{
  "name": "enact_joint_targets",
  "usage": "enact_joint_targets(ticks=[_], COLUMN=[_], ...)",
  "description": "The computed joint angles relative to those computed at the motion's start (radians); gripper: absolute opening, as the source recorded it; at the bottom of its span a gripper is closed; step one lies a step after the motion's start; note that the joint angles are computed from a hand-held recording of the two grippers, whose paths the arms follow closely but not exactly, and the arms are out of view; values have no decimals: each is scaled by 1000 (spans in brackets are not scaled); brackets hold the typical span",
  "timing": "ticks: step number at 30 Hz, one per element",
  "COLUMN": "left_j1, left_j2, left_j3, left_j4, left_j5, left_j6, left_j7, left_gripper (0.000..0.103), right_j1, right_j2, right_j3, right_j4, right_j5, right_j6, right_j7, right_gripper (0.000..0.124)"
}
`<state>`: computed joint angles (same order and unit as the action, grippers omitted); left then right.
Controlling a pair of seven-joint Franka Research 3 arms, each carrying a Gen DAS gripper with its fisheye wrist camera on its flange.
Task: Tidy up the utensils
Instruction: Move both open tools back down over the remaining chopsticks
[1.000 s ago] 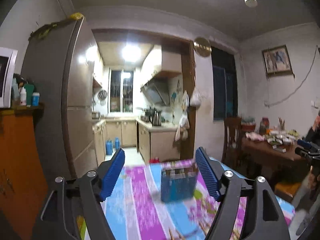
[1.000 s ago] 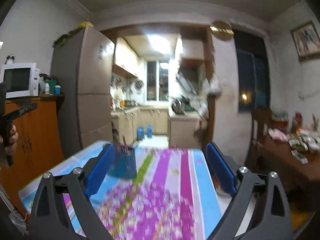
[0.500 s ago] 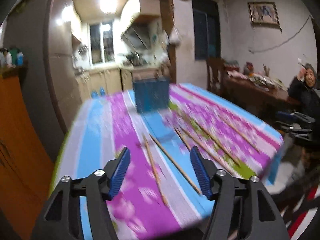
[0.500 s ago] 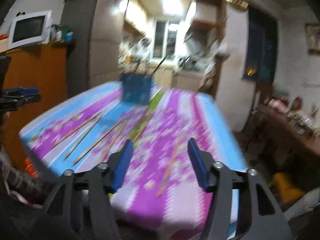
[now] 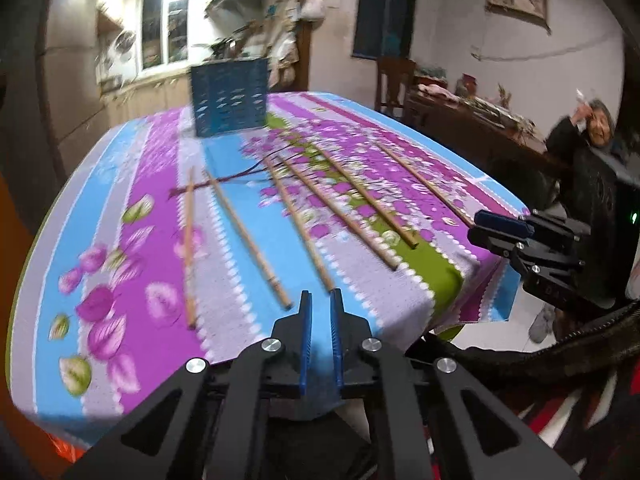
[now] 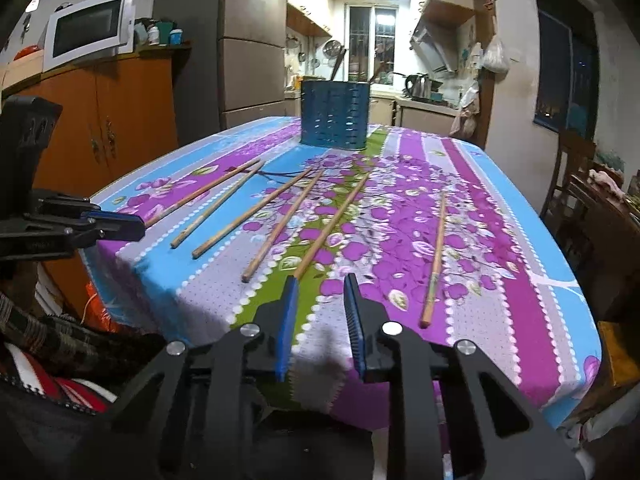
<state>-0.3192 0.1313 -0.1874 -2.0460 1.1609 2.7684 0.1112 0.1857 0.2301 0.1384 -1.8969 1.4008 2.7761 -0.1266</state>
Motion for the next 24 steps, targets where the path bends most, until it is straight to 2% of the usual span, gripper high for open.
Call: enact_joint_targets(ticks=[2, 3, 6, 8, 11, 12, 13, 14, 15, 18, 21, 24], left_j1=[-20, -26, -58, -86, -93, -96, -97, -103, -114, -149, -158, -146], left_j2=[39, 61, 102, 119, 134, 142, 147, 153, 155, 123, 63, 32], left_j3=[-4, -4, 5, 12, 16, 17, 20, 23, 28, 34, 15, -15], left_j4=[56, 80, 131, 153, 166, 172, 177, 183, 187, 160, 101, 69], left_j5=[21, 22, 42, 62, 52, 45, 43, 43, 56, 139, 221, 222], left_j6=[-69, -77, -134, -207, -225, -232, -233, -244, -271, -352, -430, -503], left_j7=[13, 28, 46, 26, 23, 23, 20, 11, -15, -119, -232, -252], left_gripper=[11, 11, 11, 11, 11, 14, 25, 30, 33, 33, 33, 33], right_j1=[-4, -6, -14, -22, -32, -36, -40, -43, -45, -55, -64, -67], right_j2=[-3, -3, -3, 1, 9, 12, 18, 22, 26, 39, 51, 60], right_j3=[2, -1, -11, -18, -23, -23, -23, -23, -23, -22, -17, -13], right_j4=[-6, -8, -14, -15, -11, -10, -5, -2, 2, 13, 25, 34], right_j5=[39, 46, 43, 39, 17, 16, 14, 9, 1, -15, -17, -37], right_j6=[21, 19, 4, -13, -39, -46, -53, -58, -62, -76, -85, -100], right_j7=[-45, -53, -42, -28, -2, -1, -1, 2, 9, 22, 30, 50], right_gripper=[22, 22, 22, 22, 22, 22, 22, 22, 22, 23, 23, 23])
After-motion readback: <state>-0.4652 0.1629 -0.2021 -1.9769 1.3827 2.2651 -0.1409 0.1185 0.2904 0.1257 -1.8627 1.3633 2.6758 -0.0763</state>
